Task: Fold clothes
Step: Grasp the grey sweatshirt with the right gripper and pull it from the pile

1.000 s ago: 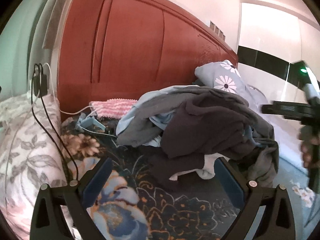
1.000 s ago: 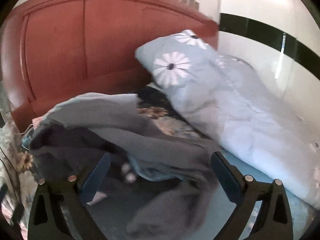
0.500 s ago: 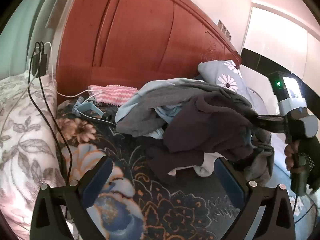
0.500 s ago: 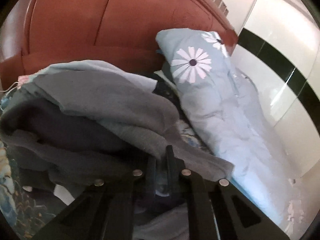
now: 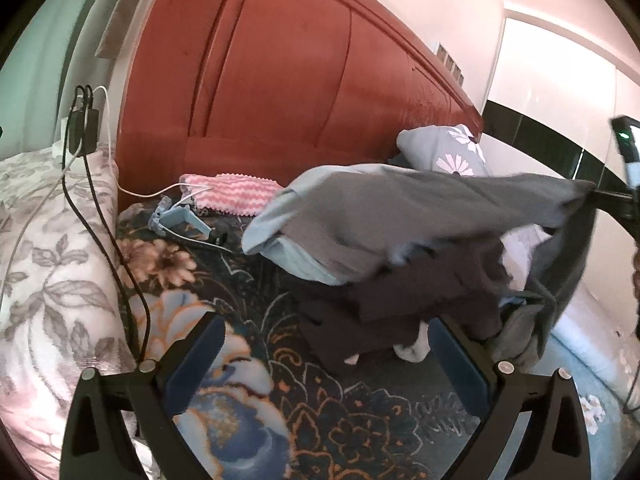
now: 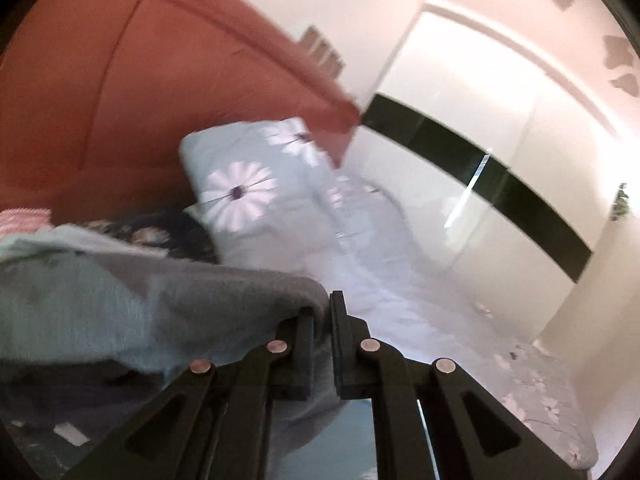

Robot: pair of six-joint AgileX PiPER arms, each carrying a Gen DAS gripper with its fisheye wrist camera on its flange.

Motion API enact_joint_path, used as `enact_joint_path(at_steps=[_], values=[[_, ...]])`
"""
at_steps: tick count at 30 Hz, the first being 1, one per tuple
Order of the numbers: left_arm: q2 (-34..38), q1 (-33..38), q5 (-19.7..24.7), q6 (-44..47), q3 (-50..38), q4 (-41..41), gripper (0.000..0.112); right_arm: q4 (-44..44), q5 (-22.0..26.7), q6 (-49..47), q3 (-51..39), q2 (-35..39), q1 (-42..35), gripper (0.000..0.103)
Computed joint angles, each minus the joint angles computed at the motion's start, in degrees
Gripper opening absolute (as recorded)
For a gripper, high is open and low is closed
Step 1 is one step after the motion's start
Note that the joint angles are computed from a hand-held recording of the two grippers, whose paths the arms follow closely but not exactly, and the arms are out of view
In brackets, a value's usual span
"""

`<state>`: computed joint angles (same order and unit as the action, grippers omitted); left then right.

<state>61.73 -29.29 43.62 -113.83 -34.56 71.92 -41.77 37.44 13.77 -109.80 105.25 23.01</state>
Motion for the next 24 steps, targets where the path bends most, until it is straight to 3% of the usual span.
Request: enact_joint_path(at_steps=[13, 18, 24], values=[[-0.63, -2.19, -0.90, 0.46, -0.82, 0.36, 0.103, 0.94, -7.95, 2.07, 10.25, -13.91, -18.44, 0.006], [0.73, -5.06, -0.24, 0.96, -2.44, 0.52, 0.103, 22.62, -9.69, -18.19, 15.98, -21.56, -32.59, 0.007], [3.50, -8.52, -3.32, 1.72, -5.33, 1.68, 0.103, 47.48, -9.05, -43.72, 23.25, -26.90, -54.34, 0.007]])
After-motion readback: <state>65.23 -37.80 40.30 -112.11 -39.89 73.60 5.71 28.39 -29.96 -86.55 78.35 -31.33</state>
